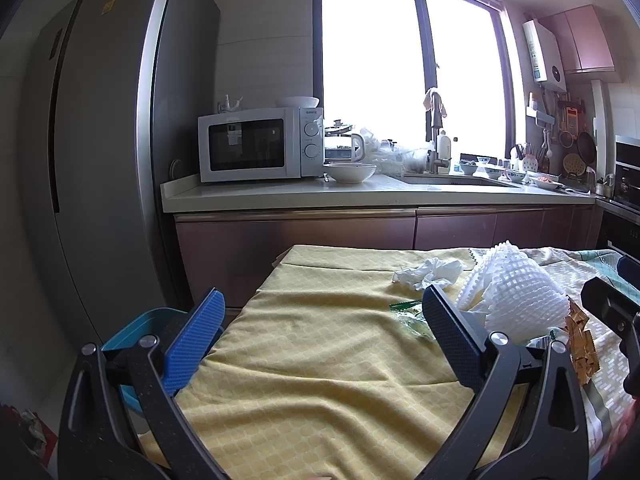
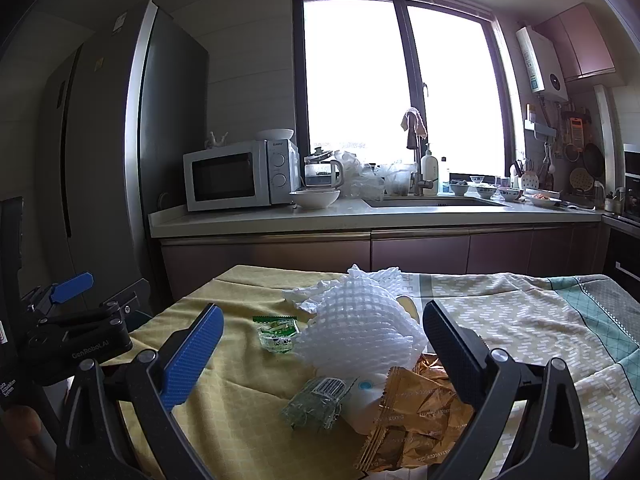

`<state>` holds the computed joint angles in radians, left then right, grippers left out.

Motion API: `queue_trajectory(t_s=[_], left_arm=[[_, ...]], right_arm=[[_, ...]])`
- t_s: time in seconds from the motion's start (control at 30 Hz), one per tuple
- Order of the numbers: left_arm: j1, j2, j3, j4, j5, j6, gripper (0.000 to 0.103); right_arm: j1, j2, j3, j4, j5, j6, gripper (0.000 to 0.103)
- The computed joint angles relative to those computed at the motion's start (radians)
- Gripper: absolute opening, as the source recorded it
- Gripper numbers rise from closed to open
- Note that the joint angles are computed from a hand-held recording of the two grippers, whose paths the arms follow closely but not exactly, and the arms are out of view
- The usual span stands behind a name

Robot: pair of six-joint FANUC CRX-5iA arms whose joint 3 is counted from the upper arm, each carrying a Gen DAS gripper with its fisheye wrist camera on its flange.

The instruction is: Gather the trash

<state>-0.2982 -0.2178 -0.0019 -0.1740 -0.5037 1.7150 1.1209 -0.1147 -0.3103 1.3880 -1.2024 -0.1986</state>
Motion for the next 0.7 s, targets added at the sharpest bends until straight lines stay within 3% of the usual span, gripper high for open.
queue_trajectory(t_s=[0.7], left_arm=[[-0.006, -0.005, -0.006, -0.011, 0.006, 0.015, 0.097]], right_arm=[[0.0, -0.01, -0.011, 0.0, 0.007, -0.007, 0.097]])
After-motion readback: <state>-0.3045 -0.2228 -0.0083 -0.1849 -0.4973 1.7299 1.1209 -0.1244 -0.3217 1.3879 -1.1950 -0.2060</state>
